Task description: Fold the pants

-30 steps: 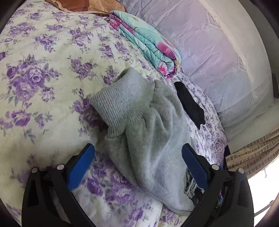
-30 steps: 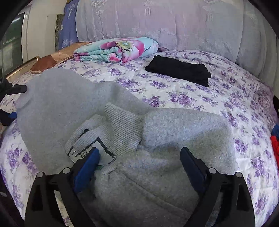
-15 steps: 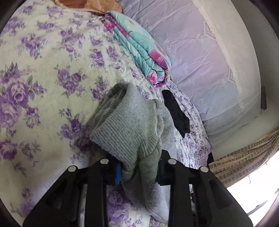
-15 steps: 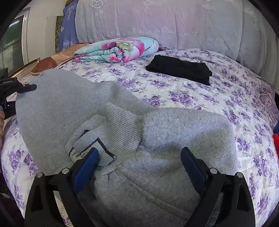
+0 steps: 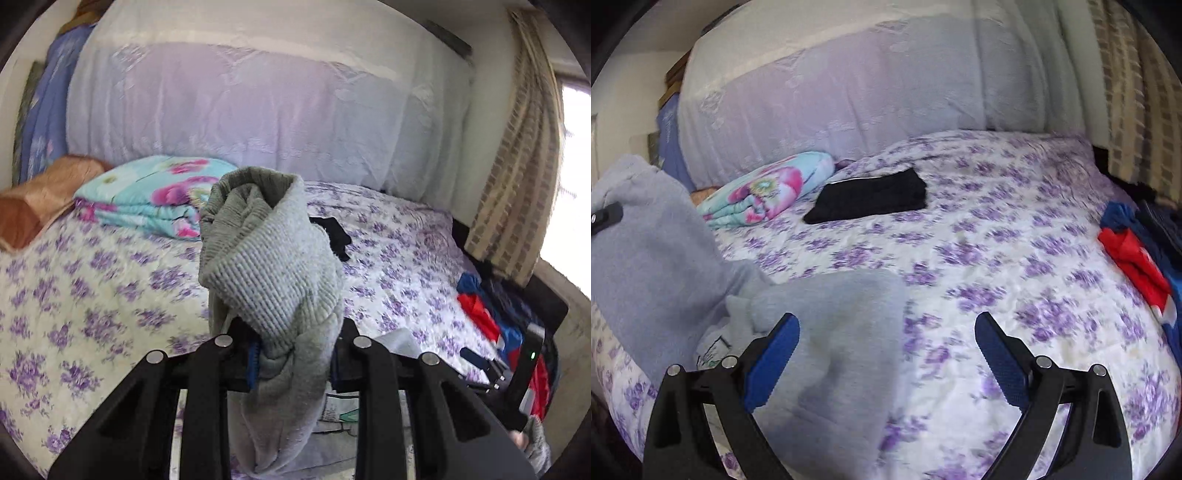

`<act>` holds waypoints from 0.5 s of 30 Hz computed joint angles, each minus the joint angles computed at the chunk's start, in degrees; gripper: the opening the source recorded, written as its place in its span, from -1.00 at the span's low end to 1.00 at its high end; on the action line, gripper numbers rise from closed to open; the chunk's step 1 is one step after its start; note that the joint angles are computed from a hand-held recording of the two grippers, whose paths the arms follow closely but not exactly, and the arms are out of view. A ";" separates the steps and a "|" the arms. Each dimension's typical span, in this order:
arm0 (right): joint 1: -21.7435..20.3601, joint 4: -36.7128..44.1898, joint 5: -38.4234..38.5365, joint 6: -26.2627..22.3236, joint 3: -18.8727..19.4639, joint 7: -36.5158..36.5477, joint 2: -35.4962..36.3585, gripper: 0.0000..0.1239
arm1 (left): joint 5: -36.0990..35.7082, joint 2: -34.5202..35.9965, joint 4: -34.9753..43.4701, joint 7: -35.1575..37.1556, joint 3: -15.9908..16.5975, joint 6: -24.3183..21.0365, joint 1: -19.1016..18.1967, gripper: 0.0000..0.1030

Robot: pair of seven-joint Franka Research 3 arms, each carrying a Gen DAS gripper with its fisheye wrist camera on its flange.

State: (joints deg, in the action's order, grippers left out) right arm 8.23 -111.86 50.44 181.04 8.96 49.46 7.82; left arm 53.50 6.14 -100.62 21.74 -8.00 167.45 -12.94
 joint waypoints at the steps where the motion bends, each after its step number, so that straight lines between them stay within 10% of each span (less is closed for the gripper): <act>1: -1.23 0.10 2.50 -1.02 0.15 -0.16 -0.15 0.55 | 0.73 2.11 2.89 1.98 -0.97 -2.32 -1.25 -0.51; 10: -2.59 -4.19 11.57 2.37 -2.73 -1.99 -2.88 0.55 | -1.77 24.26 25.69 21.08 -0.76 -19.46 -15.63 -0.39; 13: -2.98 -4.44 14.67 2.68 -2.79 -4.07 -3.20 0.55 | -4.52 19.59 17.82 22.97 -0.70 -10.71 -14.02 0.63; 15: -3.57 -2.73 20.67 1.48 -2.03 -9.11 -3.07 0.55 | -4.81 14.91 11.16 19.49 0.82 -2.73 -13.19 0.79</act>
